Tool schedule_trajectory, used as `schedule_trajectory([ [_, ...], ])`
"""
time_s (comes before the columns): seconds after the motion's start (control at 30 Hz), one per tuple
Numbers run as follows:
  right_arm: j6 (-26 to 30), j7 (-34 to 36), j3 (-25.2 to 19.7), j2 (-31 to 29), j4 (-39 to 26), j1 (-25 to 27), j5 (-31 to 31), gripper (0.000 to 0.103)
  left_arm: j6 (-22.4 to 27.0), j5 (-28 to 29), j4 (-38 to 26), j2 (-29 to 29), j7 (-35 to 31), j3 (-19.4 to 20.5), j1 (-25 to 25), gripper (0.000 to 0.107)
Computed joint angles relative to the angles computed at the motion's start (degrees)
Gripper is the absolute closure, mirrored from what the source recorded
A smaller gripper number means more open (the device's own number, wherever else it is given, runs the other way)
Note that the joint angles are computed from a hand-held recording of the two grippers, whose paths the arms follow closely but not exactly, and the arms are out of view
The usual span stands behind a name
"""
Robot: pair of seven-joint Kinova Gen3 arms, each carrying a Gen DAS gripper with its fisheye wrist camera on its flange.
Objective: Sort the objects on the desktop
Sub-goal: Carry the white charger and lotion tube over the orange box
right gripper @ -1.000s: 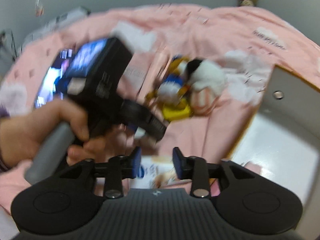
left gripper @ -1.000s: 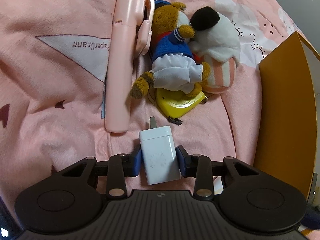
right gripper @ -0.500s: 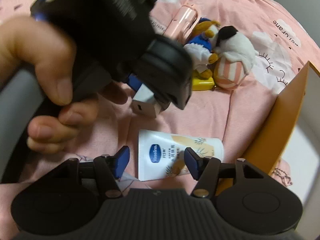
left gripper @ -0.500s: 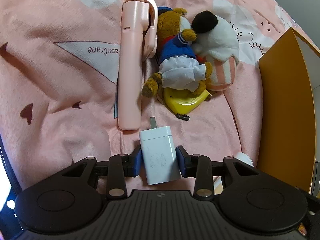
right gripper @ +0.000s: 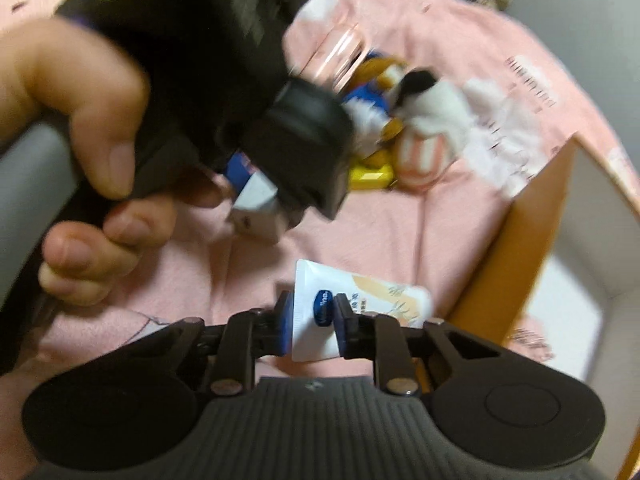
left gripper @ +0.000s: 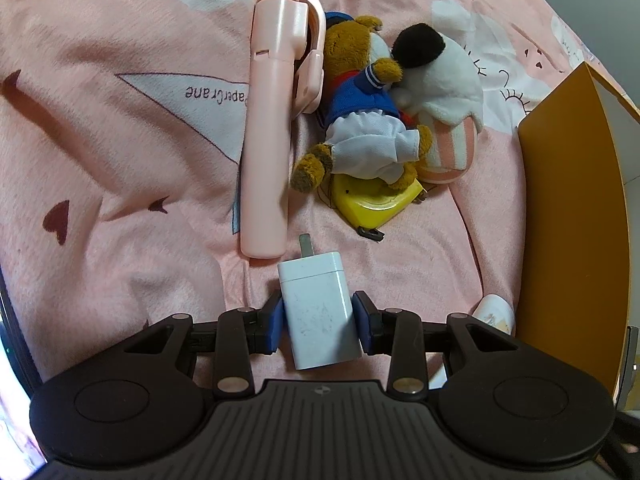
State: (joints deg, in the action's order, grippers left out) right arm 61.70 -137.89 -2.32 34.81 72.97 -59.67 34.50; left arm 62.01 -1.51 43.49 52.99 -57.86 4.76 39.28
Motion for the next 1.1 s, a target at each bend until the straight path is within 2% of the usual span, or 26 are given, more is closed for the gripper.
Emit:
schedule_trajectory([
  [0.1,1.42,-4.31,2.48,-0.47,0.88,-3.36,5.09,0.083,-0.11,0.01,0.01,0.06,-0.13,0.01,0.01,0.066],
  [0.17,4.42,-6.40,3.52,0.30,0.06,-4.63,7.97,0.086,0.12,-0.05,-0.31,0.25,-0.19,-0.02,0.08,0.066],
  [0.27,6.14,-6.94,2.94,0.66,-0.85,-2.41,7.82,0.086,1.46,-0.35,-1.91,1.15,-0.64,-0.08,0.39,0.066],
  [0.37,3.06,-8.77,1.57,-1.50,1.20,0.60,5.61,0.093,2.08,-0.18,-2.97,1.92,-1.12,0.00,0.39,0.066],
  [0.57,-1.41,-12.68,0.93,-4.36,4.47,2.66,4.74,0.094,2.15,0.87,-3.65,2.81,-1.14,0.15,-0.18,0.067],
  [0.8,-9.50,-21.01,-0.17,-12.55,11.85,6.11,4.44,0.094,-1.80,-0.65,0.85,-0.10,-1.72,-0.48,0.94,0.068],
  [0.97,-12.85,-28.54,-1.46,-18.43,16.74,7.17,8.30,0.094,-6.23,-2.75,4.82,-3.61,-2.50,-0.99,2.54,0.068],
  [1.1,-12.31,-34.79,-3.18,-22.79,20.11,7.49,13.16,0.095,-10.45,-3.02,9.13,-7.38,-4.39,0.26,2.26,0.068],
])
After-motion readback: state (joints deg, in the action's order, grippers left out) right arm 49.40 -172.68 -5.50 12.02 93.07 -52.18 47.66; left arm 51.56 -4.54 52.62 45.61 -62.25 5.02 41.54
